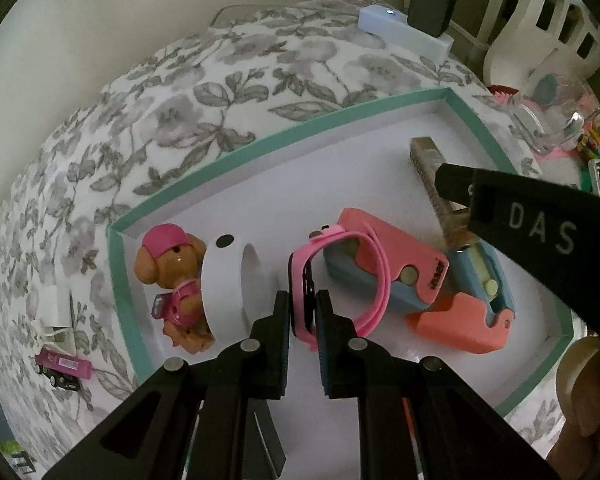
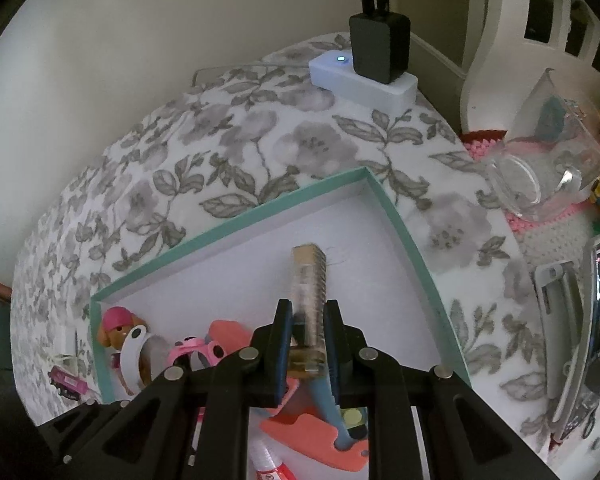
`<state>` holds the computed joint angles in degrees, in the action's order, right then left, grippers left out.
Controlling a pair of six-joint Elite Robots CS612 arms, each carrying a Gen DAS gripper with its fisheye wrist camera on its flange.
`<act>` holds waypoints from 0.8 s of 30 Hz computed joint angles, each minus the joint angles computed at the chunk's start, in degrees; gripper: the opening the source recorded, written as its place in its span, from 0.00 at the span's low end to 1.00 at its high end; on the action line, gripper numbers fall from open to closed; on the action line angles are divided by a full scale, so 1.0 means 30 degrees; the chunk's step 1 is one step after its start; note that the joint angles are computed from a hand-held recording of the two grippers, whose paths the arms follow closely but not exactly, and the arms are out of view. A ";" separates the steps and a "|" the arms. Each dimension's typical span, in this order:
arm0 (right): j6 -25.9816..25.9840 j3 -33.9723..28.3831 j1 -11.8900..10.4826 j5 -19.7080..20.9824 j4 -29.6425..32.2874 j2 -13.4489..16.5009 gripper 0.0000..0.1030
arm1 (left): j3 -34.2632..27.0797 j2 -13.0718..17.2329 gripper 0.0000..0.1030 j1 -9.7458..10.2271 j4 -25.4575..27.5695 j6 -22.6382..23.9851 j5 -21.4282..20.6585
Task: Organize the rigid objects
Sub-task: 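Open the left gripper to drop the pink watch band while the right gripper releases the gold stick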
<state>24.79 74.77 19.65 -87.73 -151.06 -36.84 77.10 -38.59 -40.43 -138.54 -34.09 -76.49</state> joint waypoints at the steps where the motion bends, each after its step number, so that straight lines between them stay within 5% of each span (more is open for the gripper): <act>1: -0.0044 -0.0010 0.0010 -0.0023 -0.0012 -0.0004 0.17 | -0.0005 0.0003 0.13 0.0007 0.0017 -0.0060 -0.0039; 14: -0.0589 0.0024 0.0122 -0.0483 -0.0304 -0.0213 0.17 | -0.0159 -0.0024 0.15 0.0163 0.0129 -0.0427 -0.0507; 18: -0.0708 0.0181 0.0182 -0.0828 -0.0739 -0.0434 0.17 | 0.0155 -0.0306 0.28 0.0166 -0.0563 -0.0405 -0.0385; 24: -0.0923 0.0407 0.0316 -0.1534 -0.1466 -0.0798 0.17 | 0.0760 -0.0850 0.28 0.0256 -0.1603 -0.0892 -0.0154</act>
<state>22.02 75.99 20.60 -92.34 -155.46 -39.24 79.38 -41.14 -39.66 -143.35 -36.77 -76.95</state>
